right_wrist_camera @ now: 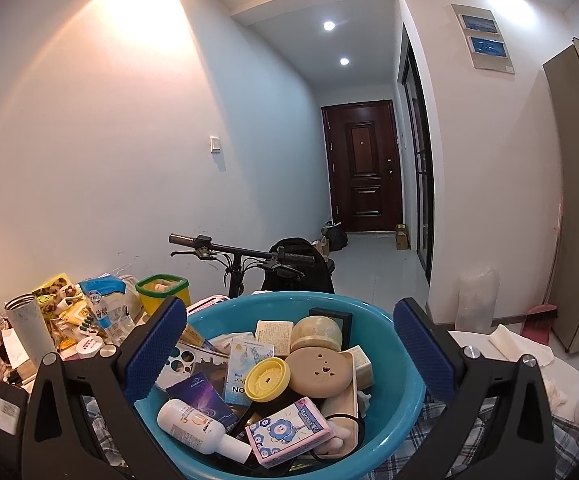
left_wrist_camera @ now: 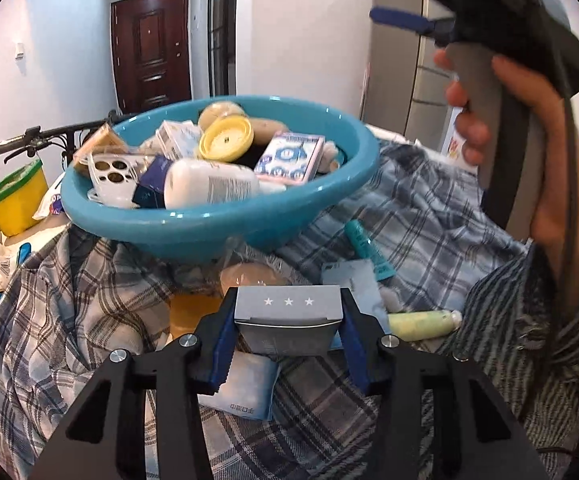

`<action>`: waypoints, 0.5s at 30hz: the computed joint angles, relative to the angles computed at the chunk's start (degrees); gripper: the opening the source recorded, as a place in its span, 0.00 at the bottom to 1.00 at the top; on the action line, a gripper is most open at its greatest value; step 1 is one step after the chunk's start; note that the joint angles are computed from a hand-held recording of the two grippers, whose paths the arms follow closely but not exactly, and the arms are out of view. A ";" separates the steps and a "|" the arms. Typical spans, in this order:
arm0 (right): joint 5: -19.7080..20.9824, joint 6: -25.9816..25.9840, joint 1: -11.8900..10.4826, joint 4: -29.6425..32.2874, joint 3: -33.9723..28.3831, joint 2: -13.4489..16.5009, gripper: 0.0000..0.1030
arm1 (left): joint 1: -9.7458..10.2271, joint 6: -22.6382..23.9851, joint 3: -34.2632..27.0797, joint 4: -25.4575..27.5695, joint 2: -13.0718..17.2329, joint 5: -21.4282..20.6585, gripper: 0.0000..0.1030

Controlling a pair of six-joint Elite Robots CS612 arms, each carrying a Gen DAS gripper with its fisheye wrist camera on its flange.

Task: Organize objects
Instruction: 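Grasp the grey star-printed box with the left tool and lift it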

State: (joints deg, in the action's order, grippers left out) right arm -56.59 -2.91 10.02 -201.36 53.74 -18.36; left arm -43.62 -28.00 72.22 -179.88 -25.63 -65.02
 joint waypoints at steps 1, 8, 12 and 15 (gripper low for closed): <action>0.16 -0.18 -0.03 0.03 0.15 -0.11 1.00 | -0.02 -0.15 0.14 -0.42 -0.05 0.30 0.48; 8.21 -3.25 -0.88 -1.95 2.11 -1.71 1.00 | -0.13 -1.13 2.90 -8.28 -0.97 0.92 0.48; 13.70 -6.71 -1.45 1.36 4.50 -3.42 1.00 | -0.24 -1.15 3.60 -10.35 -1.26 1.39 0.48; 17.61 -17.17 -1.95 9.41 8.35 -5.73 1.00 | -0.32 -1.50 3.95 -10.75 -1.45 2.56 0.48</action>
State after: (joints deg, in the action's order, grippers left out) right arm -38.97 -20.07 8.08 -191.95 62.09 -24.09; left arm -43.93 -29.50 76.18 -190.63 -27.08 -62.46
